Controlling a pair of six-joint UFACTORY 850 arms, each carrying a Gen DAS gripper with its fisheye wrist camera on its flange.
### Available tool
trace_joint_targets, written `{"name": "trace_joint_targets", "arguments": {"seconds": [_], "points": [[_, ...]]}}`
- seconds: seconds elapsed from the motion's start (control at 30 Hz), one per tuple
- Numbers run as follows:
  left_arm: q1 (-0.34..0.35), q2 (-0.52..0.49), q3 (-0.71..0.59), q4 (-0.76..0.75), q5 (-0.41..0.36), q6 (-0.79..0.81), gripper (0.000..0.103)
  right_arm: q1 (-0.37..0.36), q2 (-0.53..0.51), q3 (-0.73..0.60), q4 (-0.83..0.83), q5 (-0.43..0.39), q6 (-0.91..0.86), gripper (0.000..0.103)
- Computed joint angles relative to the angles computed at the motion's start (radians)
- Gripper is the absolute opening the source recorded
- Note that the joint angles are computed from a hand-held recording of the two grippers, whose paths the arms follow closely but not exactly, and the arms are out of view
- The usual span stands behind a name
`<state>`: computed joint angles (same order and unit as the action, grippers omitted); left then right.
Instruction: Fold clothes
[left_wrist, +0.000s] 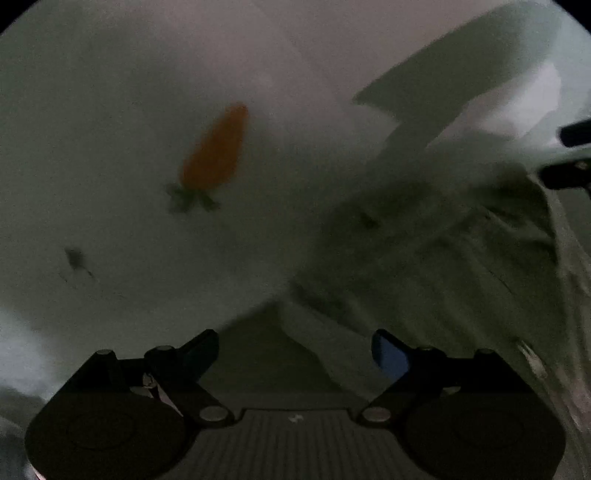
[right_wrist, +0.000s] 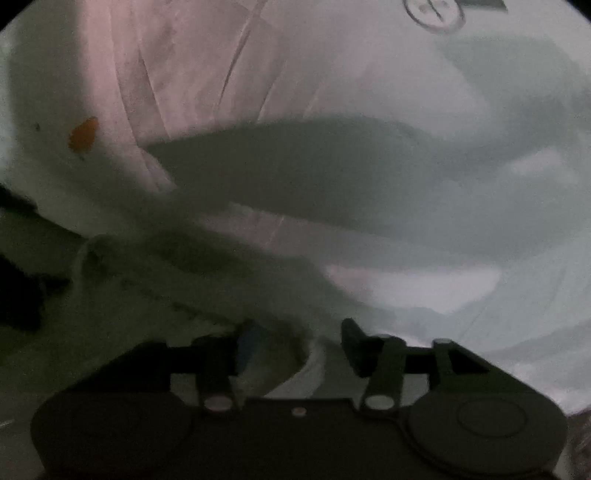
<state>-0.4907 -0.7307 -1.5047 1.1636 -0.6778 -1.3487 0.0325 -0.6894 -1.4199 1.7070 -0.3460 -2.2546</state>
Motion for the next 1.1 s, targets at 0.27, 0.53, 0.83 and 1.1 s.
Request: {"name": "trace_joint_targets", "arguments": {"seconds": [0.27, 0.53, 0.83, 1.1], "points": [[-0.068, 0.216, 0.298, -0.003, 0.126, -0.314, 0.094, -0.112, 0.186, 0.262, 0.011, -0.072, 0.11, 0.076], [-0.254, 0.409, 0.584, -0.22, 0.144, -0.379, 0.094, -0.331, 0.444, 0.633, -0.286, 0.025, 0.347, 0.08], [-0.422, 0.472, 0.712, -0.381, 0.24, -0.431, 0.094, -0.573, 0.693, 0.914, -0.531, -0.028, 0.451, 0.074], [-0.496, 0.514, 0.761, -0.226, 0.23, -0.704, 0.014, -0.669, 0.742, 0.948, -0.568, -0.175, 0.446, 0.009]]}}
